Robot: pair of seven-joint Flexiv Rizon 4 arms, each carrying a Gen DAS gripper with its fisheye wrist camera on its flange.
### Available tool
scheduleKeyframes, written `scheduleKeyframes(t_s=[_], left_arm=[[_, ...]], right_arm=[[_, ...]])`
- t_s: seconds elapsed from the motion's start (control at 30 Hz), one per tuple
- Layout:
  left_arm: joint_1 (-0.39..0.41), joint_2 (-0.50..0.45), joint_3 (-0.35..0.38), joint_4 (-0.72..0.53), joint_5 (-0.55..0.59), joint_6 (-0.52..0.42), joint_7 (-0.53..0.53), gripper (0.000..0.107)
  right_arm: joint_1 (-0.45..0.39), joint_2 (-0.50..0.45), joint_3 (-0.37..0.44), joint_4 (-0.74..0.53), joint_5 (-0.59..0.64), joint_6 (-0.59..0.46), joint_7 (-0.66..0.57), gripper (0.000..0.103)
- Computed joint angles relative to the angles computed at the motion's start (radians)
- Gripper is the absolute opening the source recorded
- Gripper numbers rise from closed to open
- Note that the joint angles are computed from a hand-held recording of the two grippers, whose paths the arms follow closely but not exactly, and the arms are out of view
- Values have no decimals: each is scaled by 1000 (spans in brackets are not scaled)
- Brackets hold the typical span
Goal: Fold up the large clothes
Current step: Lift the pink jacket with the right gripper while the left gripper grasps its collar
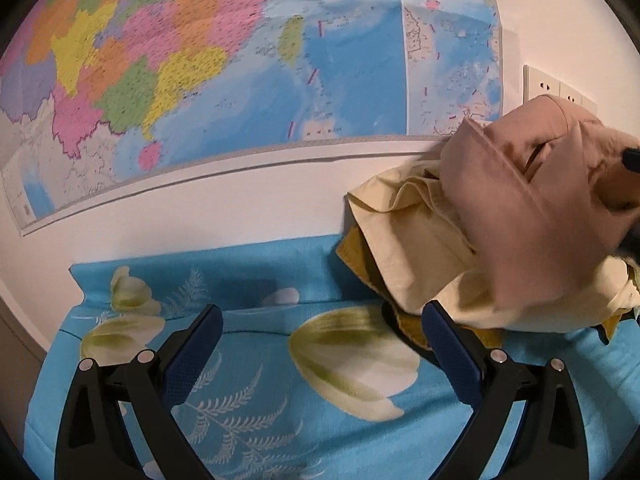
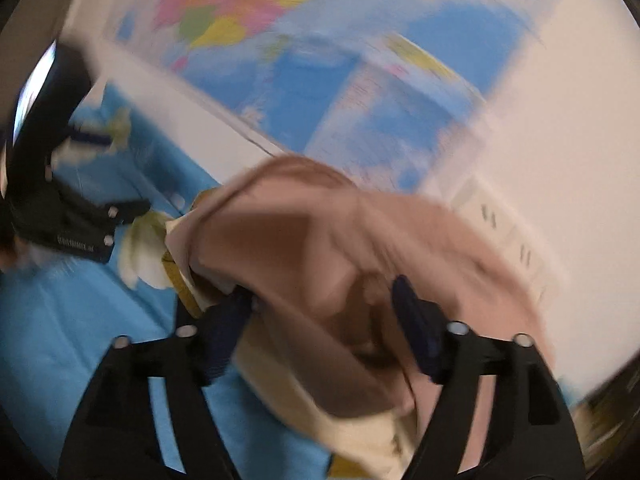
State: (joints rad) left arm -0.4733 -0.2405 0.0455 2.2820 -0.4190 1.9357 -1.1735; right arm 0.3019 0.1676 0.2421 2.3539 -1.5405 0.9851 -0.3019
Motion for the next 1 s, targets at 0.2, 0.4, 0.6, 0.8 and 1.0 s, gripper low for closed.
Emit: scheduleKeyframes(t_s=[0.2,0.4,0.6,0.8,1.0], left_arm=[[16,-6,-17,-13,-35,-2,36,96],[410,18,-350,-16,246,52,-104,96],[774,-46,-764,-194,768,4,-375,96],[759,-273,-1015,-383,865,-52,-180,96],[672,-510,-1220,-583,771,-277,30,96]], right_arm=[[270,-41,-211,-16,53,-85,-156,2],[-30,326,-156,33,-104,206,247,2],[52,547,-261,71,14,140,163,2],[4,570,-268,76,101,199,110,2],[-90,605,-243,115,174,309,32,2]])
